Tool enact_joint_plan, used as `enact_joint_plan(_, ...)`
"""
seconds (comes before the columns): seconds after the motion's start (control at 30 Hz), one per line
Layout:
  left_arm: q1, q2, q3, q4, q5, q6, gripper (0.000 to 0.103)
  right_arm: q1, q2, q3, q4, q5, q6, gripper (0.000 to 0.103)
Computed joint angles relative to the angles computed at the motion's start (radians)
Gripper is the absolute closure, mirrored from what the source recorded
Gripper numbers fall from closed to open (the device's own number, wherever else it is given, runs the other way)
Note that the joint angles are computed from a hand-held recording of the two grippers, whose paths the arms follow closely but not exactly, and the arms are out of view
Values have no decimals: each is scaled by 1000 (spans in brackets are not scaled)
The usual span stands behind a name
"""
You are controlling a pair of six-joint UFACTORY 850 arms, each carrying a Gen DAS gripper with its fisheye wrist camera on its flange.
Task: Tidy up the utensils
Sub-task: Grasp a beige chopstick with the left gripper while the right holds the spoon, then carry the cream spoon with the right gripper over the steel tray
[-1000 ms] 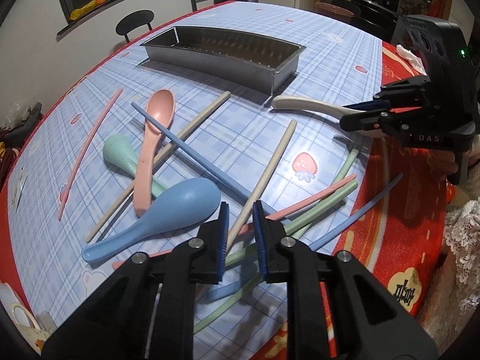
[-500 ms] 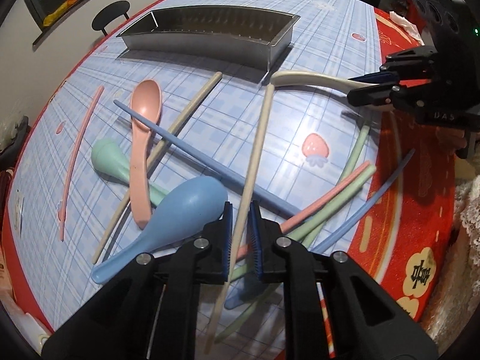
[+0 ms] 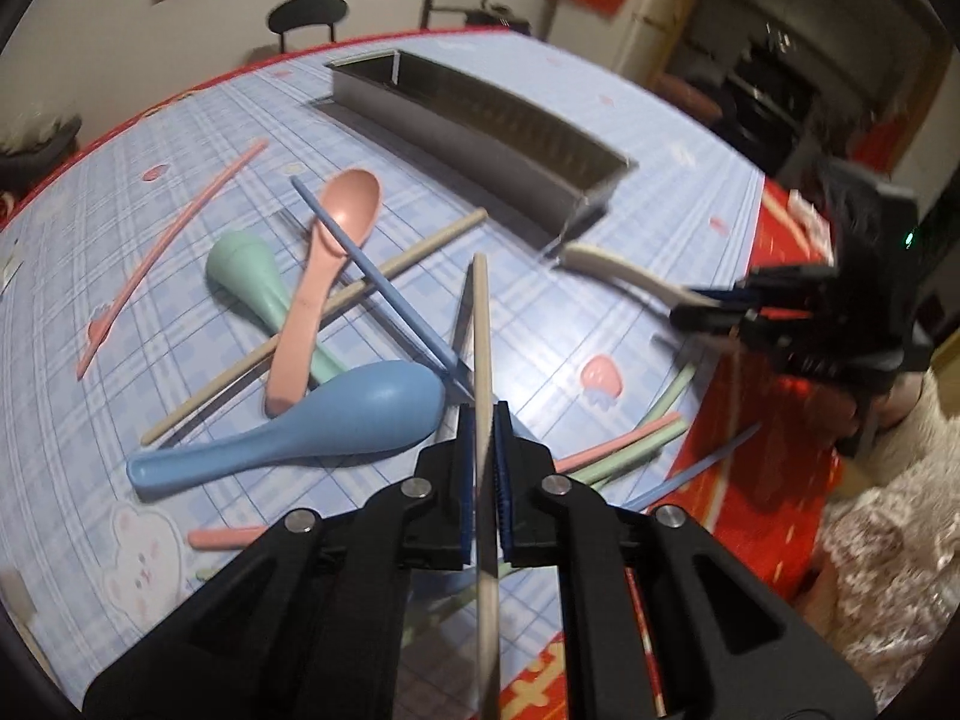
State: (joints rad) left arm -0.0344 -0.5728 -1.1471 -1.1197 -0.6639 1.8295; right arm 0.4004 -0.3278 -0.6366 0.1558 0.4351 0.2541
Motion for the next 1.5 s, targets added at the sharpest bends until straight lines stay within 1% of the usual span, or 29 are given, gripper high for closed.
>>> enact_joint_plan(0.1, 16, 9, 21, -77, -34, 29, 93, -7, 0, 3, -35, 5, 39, 89)
enact_joint_plan(0.3, 30, 12, 40, -129, -40, 21, 93, -2, 1, 3, -20, 5, 31, 89)
enact_joint_plan(0.57, 71, 38, 92, -266, -113, 78, 93, -13, 2, 9, -76, 19, 88, 89)
enact_joint_plan(0.77, 97, 56, 138, -376, -172, 83, 93, -19, 13, 26, -111, 52, 130, 89)
enact_joint_plan(0.9, 111, 75, 167, -461, -196, 94, 93, -29, 25, 45, -147, 84, 174, 89)
enact_joint_plan(1.07, 128, 96, 196, -545, -235, 99, 93, -63, 45, 72, -241, 127, 274, 89)
enact_joint_plan(1.2, 123, 111, 203, -575, -222, 89, 93, -103, 64, 87, -342, 161, 382, 89)
enact_joint_plan(1.37, 113, 99, 181, -589, -231, 33, 93, -144, 98, 95, -389, 196, 405, 96)
enact_joint_plan(1.4, 109, 98, 177, -589, -230, 29, 93, -148, 97, 88, -381, 187, 389, 102)
enact_joint_plan(1.5, 94, 100, 174, -598, -212, 33, 93, -151, 82, 63, -384, 137, 367, 102)
